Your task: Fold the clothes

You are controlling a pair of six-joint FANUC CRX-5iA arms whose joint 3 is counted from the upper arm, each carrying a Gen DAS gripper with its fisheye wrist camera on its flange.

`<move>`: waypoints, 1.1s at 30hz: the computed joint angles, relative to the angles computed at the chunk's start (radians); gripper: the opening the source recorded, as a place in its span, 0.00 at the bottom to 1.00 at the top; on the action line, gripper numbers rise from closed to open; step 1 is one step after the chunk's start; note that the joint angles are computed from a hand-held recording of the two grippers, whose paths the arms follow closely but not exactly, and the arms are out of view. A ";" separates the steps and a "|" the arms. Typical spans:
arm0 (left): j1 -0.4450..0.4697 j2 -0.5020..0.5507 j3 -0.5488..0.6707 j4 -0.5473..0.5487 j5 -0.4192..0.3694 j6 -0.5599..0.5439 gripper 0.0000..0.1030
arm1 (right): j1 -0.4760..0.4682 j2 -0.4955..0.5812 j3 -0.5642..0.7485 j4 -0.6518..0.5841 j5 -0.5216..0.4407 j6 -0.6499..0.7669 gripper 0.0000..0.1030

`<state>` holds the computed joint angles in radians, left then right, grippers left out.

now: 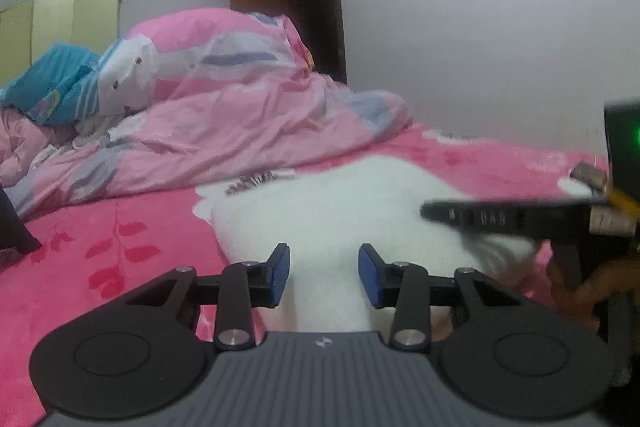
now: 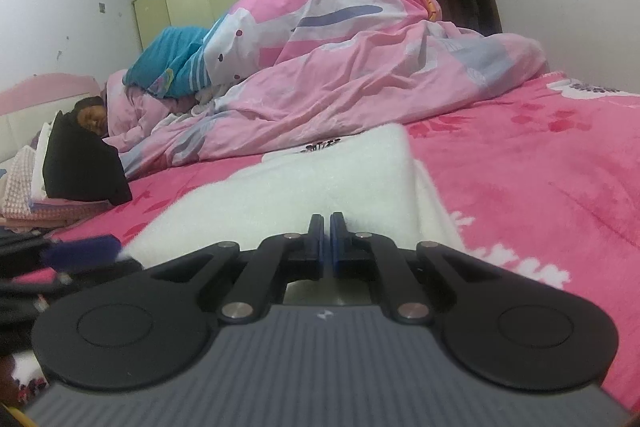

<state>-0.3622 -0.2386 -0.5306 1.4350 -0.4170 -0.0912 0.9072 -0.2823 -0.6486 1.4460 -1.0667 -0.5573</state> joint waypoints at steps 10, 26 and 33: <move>-0.004 0.124 0.110 -0.087 -0.009 0.102 0.39 | 0.008 0.006 0.010 -0.011 -0.001 -0.003 0.02; 0.000 0.123 0.115 -0.127 -0.008 0.131 0.39 | -0.116 0.008 0.086 -0.132 0.131 0.138 0.02; 0.003 0.117 0.138 -0.136 -0.010 0.108 0.40 | -0.131 -0.003 0.061 -0.103 0.163 0.079 0.02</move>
